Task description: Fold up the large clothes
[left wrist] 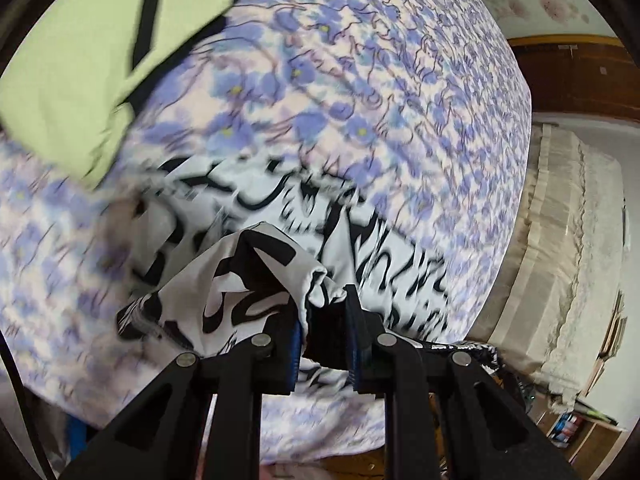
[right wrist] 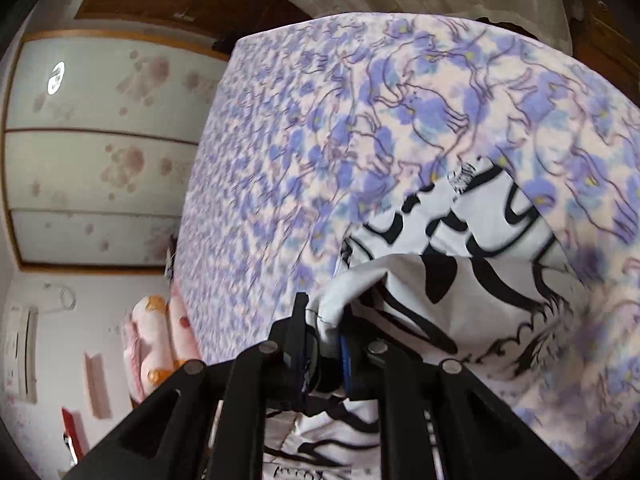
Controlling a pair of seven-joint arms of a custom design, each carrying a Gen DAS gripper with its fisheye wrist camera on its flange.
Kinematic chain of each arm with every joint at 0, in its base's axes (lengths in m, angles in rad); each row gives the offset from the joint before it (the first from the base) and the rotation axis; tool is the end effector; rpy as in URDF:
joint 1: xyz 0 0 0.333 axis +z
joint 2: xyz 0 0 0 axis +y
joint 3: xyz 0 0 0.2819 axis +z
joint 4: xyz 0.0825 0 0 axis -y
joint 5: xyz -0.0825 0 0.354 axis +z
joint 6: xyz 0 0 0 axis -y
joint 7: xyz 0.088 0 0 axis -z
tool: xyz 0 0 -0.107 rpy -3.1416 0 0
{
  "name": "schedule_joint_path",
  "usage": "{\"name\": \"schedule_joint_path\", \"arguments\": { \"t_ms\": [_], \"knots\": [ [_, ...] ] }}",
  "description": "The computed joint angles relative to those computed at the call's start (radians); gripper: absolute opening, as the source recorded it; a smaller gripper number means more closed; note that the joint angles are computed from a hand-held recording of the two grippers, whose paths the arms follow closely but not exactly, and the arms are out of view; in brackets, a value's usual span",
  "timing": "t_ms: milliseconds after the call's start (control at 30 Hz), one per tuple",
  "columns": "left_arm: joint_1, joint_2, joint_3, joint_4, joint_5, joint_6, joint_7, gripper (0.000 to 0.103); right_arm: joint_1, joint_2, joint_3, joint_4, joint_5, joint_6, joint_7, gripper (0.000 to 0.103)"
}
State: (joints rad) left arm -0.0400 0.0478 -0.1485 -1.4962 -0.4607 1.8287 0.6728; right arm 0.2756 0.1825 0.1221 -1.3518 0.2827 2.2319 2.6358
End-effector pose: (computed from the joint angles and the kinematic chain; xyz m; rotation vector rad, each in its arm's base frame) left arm 0.5454 -0.1384 0.6336 2.4901 -1.0610 0.5324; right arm 0.5705 0.2395 0.6673 -0.9403 2.2226 0.3258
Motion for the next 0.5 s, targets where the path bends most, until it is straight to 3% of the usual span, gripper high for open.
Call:
{"name": "schedule_joint_path", "arguments": {
  "t_ms": [167,300,500],
  "knots": [
    [0.007,0.134,-0.015,0.048,0.044,0.07,0.013,0.016,0.001,0.203,-0.001,0.193,-0.074,-0.053,-0.009,0.012],
    [0.018,0.217,-0.036,0.065,0.073,0.123,-0.007,0.016,0.002,0.312,0.0,0.269,-0.115,-0.067,0.002,0.012],
    [0.023,0.359,-0.065,0.163,0.138,0.103,-0.038,0.016,-0.013,0.324,0.008,0.157,-0.13,0.045,0.012,0.012]
  ]
}}
